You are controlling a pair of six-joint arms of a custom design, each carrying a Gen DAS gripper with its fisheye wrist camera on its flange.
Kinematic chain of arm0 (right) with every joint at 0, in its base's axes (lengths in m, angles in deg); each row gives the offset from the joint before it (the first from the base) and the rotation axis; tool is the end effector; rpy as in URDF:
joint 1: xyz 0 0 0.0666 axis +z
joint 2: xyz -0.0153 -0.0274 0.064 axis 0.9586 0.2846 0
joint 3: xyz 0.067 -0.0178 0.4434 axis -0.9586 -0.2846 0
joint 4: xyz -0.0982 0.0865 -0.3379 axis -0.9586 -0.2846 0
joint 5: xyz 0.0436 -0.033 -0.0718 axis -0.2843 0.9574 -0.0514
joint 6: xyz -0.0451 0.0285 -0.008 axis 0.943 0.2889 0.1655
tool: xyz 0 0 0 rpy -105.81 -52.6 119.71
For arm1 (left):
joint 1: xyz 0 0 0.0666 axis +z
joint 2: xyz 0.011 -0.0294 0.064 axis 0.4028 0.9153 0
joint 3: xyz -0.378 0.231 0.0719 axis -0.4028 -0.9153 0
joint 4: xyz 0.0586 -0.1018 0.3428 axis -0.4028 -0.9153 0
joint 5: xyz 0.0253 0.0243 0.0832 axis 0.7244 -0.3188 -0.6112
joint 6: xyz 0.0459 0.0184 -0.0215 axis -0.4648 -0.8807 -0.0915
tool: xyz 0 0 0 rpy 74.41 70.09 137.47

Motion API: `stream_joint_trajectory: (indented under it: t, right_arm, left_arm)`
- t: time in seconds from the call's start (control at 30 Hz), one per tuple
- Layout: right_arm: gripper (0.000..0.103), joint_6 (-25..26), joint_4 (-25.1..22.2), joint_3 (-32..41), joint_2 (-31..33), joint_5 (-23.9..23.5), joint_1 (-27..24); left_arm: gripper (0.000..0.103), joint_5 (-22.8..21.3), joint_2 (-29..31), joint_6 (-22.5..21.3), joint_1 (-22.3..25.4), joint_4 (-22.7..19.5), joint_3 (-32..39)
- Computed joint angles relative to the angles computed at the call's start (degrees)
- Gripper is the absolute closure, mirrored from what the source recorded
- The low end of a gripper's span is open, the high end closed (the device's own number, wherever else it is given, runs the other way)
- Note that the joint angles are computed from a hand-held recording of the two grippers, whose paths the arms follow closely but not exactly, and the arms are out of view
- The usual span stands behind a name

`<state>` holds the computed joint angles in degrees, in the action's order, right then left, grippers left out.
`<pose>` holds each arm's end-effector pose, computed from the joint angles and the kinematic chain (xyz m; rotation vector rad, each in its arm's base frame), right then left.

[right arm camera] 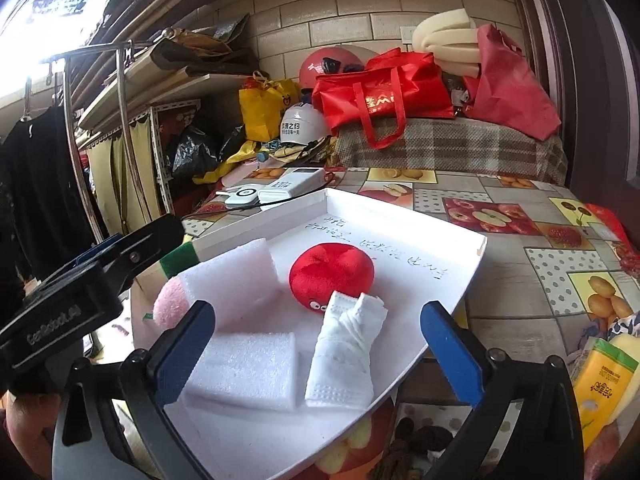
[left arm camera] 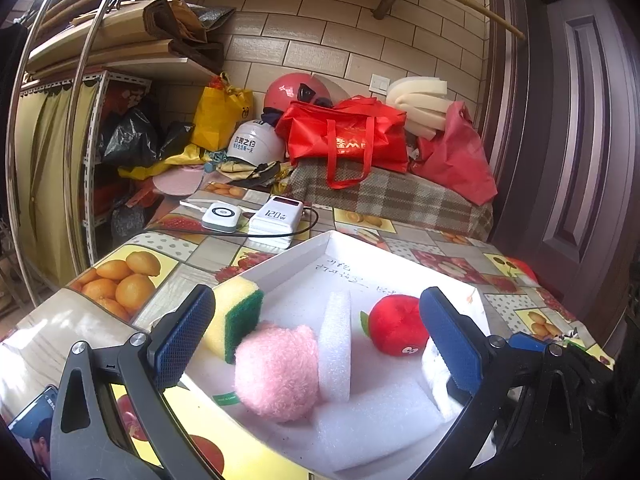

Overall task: Organize soft objects
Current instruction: 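Move both tools away from the tray toward the tissue packs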

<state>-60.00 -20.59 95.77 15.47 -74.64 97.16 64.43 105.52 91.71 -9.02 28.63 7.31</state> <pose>0.5386 0.2320 0.3316 -0.2996 2.0287 0.1904 0.5418 -0.3356 0.3596 -0.0255 1.8683 -0.3342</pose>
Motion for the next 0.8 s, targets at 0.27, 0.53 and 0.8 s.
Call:
stream_joint_trajectory:
  t: [0.27,0.53,0.8]
  right_arm:
    - [0.0,9.3,2.9,-9.1,-6.2,5.6,3.1]
    - [0.0,-0.3,2.8,-18.7,-16.0,6.0,-5.8]
    - [0.0,-4.8,-1.4,-18.8,-17.6,3.5,-18.3]
  left_arm:
    - [0.0,4.6,-0.6,-1.9,-0.7,2.1,-1.1]
    - [0.0,13.2,-1.3,-6.5,-4.4,1.6,-1.3]
    - [0.0,21.0,0.6,-17.9,-11.3,-8.2,4.4]
